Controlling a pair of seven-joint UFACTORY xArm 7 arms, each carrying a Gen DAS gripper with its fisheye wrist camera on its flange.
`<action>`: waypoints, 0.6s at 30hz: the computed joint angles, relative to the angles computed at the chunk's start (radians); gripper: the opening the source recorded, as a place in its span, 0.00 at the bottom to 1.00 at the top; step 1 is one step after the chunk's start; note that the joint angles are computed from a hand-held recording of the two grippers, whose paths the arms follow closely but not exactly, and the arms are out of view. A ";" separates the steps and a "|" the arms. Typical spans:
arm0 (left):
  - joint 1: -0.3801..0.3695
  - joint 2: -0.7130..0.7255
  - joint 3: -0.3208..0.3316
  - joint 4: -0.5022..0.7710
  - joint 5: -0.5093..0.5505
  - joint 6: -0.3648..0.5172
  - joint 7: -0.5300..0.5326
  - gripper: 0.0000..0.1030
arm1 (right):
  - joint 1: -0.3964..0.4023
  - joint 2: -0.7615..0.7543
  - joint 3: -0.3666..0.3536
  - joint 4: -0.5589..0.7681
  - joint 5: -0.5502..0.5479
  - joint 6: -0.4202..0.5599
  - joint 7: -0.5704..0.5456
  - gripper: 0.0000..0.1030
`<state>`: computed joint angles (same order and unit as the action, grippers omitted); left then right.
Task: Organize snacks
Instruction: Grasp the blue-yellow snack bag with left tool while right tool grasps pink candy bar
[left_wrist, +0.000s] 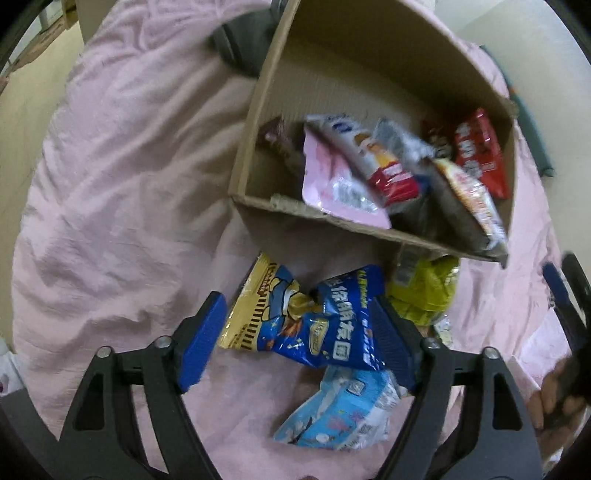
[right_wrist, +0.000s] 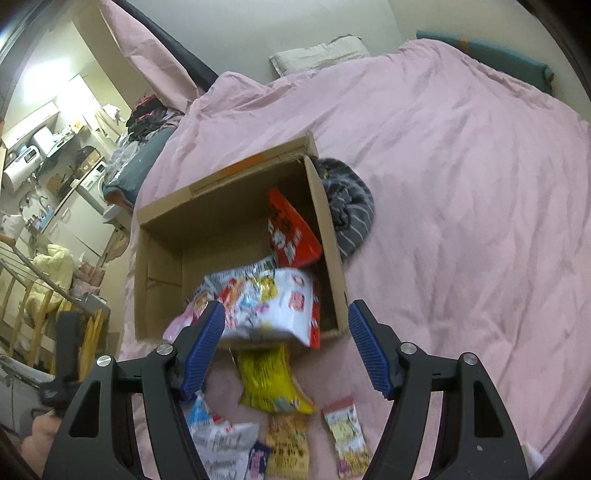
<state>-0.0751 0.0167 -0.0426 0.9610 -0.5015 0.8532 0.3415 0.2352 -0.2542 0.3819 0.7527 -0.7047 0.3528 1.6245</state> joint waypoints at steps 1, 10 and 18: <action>-0.002 0.016 -0.002 0.009 0.001 0.012 -0.007 0.91 | 0.011 -0.009 -0.008 -0.016 0.020 -0.005 -0.011 0.70; -0.019 0.104 -0.030 0.040 0.073 0.034 -0.093 0.92 | 0.076 -0.049 -0.060 -0.120 0.249 -0.006 -0.200 0.84; -0.055 0.074 -0.052 -0.023 0.139 -0.054 -0.070 0.86 | 0.195 0.044 -0.143 -0.124 0.581 0.026 -0.498 0.84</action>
<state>-0.1306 0.0905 -0.0945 0.9377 -0.3620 0.7991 0.2714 0.4298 -0.2104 0.2385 0.6291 -0.1238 0.3788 1.1267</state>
